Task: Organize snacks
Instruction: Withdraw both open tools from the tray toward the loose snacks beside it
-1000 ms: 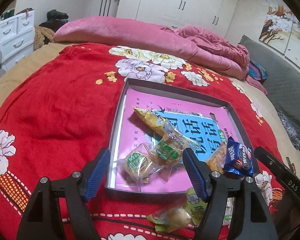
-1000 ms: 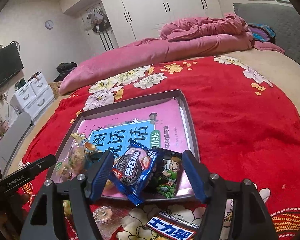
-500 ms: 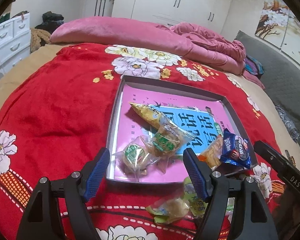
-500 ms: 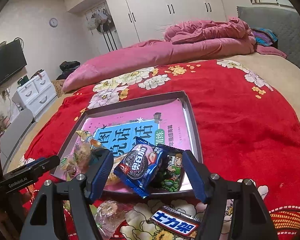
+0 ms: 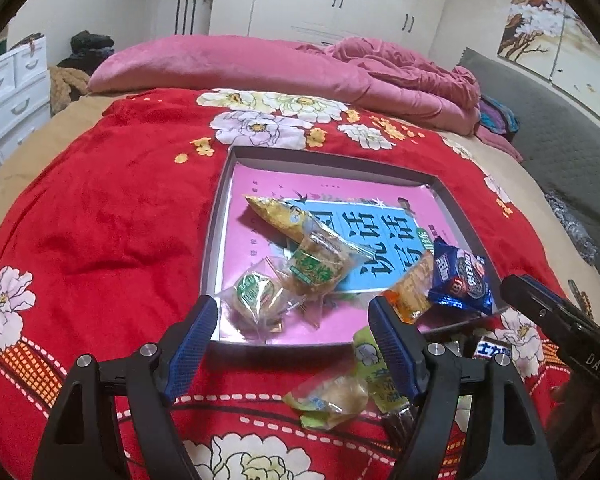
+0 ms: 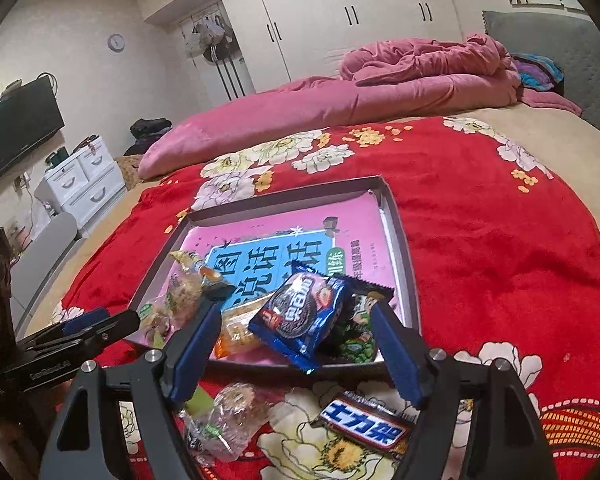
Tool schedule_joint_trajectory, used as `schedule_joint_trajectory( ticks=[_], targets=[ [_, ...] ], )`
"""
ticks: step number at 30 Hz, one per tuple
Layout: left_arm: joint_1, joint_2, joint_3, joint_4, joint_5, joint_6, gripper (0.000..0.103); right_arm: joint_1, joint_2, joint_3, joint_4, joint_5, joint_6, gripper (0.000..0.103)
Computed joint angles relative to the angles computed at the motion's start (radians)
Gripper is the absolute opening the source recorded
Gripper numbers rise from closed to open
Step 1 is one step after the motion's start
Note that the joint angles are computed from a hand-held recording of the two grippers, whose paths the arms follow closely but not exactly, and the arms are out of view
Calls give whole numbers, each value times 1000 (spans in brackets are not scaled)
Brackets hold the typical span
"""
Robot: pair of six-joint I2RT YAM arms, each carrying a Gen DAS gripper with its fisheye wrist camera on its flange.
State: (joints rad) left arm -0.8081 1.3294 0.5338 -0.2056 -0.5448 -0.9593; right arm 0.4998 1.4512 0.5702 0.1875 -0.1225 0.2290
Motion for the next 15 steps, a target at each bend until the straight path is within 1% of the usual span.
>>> schedule_joint_trajectory(
  ticks=[4, 11, 15],
  targets=[
    [-26, -2, 7, -16, -11, 3, 79, 15, -11, -6, -17, -5, -2, 78],
    [-72, -47, -15, -31, 30, -25, 79, 62, -61, -34, -27, 15, -4, 78],
    [-93, -42, -9, -60, 33, -42, 79, 79, -74, -41, -40, 15, 1, 78]
  ],
)
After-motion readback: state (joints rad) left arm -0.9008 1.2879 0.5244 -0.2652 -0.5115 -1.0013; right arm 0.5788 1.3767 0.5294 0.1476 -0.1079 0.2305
